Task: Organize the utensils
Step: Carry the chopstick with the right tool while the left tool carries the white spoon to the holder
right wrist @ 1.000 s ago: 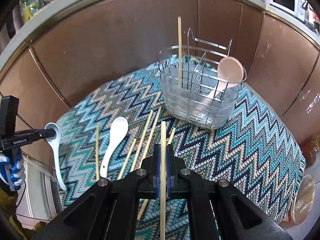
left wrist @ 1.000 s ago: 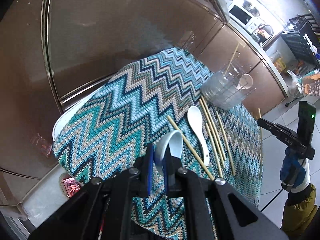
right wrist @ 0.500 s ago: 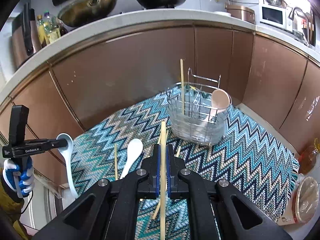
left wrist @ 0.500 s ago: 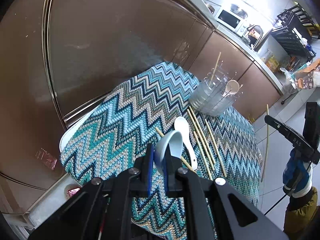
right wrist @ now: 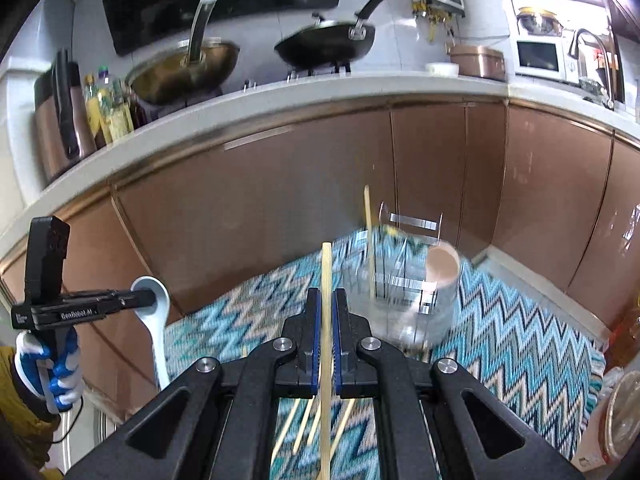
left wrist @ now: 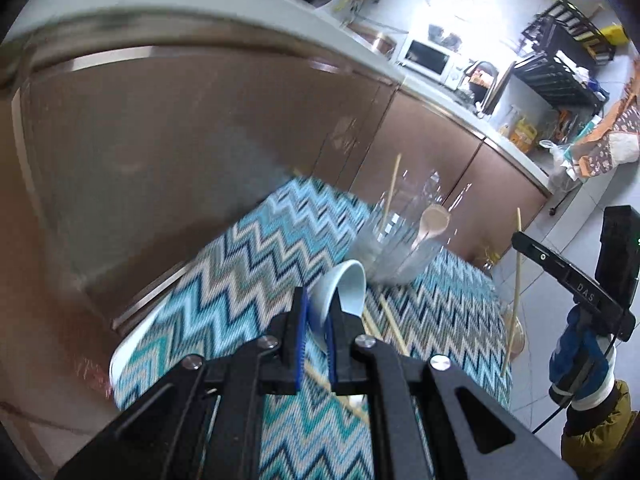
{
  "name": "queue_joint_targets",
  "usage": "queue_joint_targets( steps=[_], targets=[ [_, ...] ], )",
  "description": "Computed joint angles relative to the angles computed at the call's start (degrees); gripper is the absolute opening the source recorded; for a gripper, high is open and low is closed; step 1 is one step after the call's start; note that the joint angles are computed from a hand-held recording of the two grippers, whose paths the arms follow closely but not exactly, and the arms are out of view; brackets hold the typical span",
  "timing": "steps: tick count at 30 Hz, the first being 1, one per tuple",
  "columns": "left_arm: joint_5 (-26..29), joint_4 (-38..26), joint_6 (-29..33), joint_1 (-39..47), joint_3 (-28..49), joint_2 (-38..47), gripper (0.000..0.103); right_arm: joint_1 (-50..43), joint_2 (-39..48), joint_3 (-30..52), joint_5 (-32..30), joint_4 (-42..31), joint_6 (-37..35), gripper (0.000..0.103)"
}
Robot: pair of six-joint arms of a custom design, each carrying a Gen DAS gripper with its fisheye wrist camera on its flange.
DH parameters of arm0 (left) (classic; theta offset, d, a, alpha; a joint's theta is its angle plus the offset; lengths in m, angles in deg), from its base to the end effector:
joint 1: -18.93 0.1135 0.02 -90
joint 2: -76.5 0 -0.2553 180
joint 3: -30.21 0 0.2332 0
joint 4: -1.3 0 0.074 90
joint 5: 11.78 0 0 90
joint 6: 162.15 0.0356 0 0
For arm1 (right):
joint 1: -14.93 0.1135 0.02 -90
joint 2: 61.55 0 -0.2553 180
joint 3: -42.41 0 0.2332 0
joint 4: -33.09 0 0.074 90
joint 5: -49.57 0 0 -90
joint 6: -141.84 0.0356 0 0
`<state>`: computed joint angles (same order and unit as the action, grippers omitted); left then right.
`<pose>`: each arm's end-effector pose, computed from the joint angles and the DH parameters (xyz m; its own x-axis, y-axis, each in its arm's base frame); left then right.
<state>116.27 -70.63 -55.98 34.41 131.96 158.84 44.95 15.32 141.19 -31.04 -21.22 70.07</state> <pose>0.2641 0.0504 0.3630 -0.6924 0.0358 -0.7206 0.3583 0.8840 -0.3003 0.2371 0.1303 0.3907 -0.5578 0.0342 -0.8293 -0.2104 0.9607 0.1811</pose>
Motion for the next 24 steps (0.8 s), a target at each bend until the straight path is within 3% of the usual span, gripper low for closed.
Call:
queue_joint_targets(
  steps=[8, 16, 20, 24],
  targets=[
    [-7.7, 14.0, -13.4, -14.0, 9.9, 3.7, 0.008, -8.3, 4.8, 5.1, -4.0, 13.4, -2.1, 0.005],
    [-25.9, 27.4, -17.7, -29.4, 16.7, 13.5, 0.008, -15.2, 12.8, 5.4, -5.1, 31.3, -0.9, 0.005],
    [-32.9, 33.3, -17.6, -33.9, 14.8, 17.5, 0.008, -16.6, 17.1, 3.4, -3.3, 38.8, 0.1, 0.005],
    [-38.1, 43.3, -16.6, -36.3, 6.9, 18.8, 0.008, -16.6, 19.2, -1.7, 0.1, 45.8, 0.2, 0.006]
  ],
)
